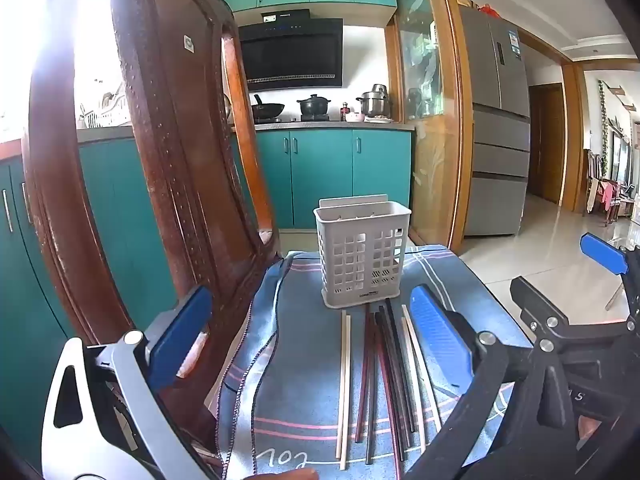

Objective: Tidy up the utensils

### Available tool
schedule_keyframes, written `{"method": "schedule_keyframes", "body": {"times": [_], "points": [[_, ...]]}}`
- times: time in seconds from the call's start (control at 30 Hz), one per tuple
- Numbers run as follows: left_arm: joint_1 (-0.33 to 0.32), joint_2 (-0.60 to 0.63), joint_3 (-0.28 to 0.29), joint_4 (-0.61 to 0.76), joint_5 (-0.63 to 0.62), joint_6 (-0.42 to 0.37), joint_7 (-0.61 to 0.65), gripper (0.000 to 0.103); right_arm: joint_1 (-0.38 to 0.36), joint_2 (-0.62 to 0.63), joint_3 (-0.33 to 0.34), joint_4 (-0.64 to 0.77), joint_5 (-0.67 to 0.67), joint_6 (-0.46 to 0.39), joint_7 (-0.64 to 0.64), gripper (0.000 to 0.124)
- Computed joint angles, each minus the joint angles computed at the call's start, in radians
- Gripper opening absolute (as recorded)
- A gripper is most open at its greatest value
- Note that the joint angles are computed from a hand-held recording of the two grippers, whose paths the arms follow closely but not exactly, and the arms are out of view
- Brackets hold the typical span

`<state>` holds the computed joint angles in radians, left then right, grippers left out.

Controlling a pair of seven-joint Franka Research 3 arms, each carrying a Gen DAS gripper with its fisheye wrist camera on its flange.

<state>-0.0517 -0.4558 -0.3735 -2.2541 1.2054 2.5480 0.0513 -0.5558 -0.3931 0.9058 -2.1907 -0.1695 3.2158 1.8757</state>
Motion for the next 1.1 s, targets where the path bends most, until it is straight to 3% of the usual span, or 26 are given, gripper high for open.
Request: {"method": "schedule_keyframes", "body": {"times": [1.1], "points": [[-0.011, 0.019, 0.002, 0.015, 0.001, -0.028, 0.031, 0.099, -0.018, -0.027, 0.013, -0.021, 0.075, 0.031, -0.031, 0.1]]}}
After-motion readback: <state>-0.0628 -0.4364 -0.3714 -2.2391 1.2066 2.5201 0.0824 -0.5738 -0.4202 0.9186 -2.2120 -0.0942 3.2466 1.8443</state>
